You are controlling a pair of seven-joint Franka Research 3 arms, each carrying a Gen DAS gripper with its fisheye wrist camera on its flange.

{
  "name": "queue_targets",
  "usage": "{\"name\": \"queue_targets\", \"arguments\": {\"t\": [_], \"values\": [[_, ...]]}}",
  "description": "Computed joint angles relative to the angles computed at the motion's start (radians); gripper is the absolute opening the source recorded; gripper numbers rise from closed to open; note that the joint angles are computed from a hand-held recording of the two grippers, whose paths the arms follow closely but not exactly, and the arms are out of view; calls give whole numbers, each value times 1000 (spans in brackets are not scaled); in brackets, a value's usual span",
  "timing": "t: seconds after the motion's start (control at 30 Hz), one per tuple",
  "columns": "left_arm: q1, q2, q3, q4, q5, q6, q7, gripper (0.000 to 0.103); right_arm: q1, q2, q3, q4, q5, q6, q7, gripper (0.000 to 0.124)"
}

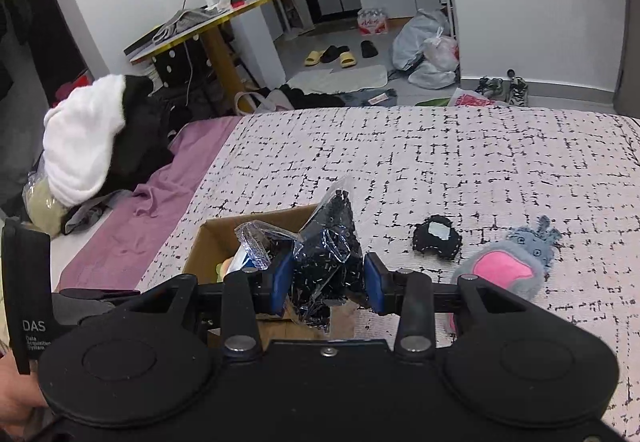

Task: Organize soft objects
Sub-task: 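Carry the white bundle with the left tool while the right tool carries the black bag to the box, then open both tools to drop the white bundle and black bag into the box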

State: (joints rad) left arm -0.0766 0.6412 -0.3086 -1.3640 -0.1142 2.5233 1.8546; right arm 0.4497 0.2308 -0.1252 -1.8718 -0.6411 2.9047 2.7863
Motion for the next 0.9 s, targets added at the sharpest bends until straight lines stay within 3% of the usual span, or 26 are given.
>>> {"name": "queue_targets", "arguments": {"t": [0.33, 0.63, 0.73, 0.9], "values": [[-14, -22, 10, -33, 23, 49, -50, 54, -27, 77, 39, 83, 197, 3, -280, 38], [33, -77, -19, -106, -48, 119, -94, 58, -13, 149, 35, 169, 364, -17, -480, 39], [10, -110, 19, -153, -21, 189, -166, 73, -13, 170, 34, 194, 411, -20, -524, 40], [25, -136, 16, -197, -16, 275, -255, 78, 17, 181, -2, 201, 436, 15, -538, 57]]}}
